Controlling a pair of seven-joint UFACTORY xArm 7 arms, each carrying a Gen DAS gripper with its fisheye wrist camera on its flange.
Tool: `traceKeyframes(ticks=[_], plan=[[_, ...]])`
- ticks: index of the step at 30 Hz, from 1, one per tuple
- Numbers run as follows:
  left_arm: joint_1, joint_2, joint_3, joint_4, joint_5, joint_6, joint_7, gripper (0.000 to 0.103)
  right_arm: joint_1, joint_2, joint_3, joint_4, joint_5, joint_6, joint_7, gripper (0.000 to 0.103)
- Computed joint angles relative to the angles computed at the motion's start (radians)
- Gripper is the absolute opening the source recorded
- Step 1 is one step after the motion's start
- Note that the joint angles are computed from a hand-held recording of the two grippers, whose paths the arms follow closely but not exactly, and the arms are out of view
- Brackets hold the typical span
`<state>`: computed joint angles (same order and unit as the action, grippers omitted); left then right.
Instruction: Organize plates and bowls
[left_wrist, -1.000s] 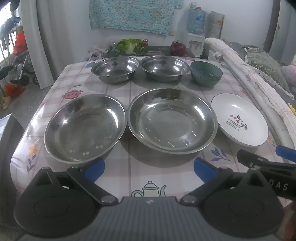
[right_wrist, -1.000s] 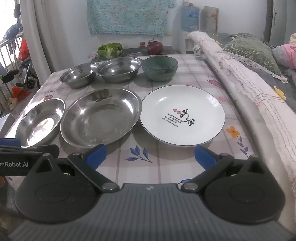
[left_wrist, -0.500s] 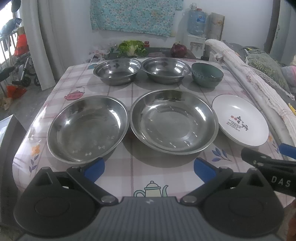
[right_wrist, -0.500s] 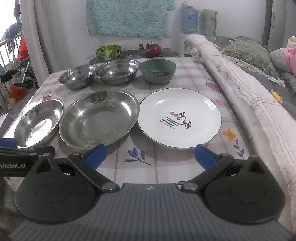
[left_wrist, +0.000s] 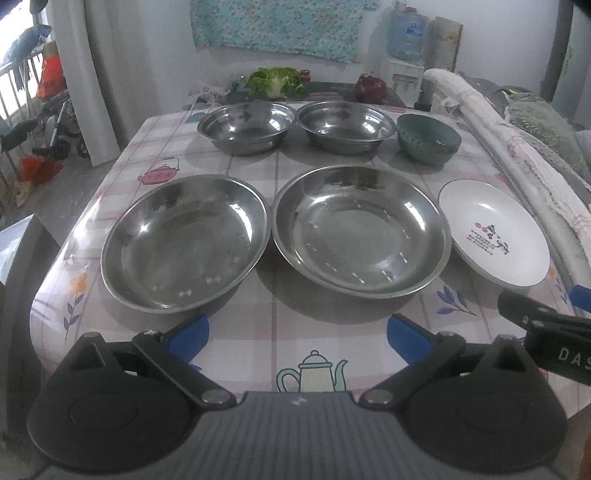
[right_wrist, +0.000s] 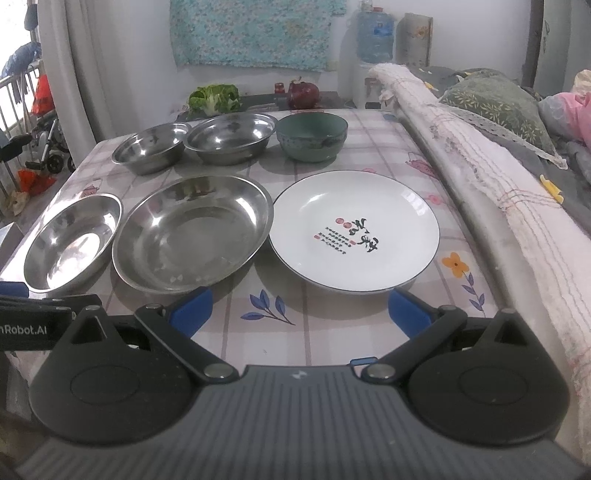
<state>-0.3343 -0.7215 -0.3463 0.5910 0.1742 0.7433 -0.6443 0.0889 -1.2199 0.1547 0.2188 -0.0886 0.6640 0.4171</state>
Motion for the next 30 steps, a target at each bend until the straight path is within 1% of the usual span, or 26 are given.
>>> traceKeyframes(ticks=[30], plan=[[-0.023,-0.003,0.003,-0.003,-0.016,0.024,0.012,0.103,0.011,0.007,0.003,0.0,-0.002,0.006,-0.008,0.102]])
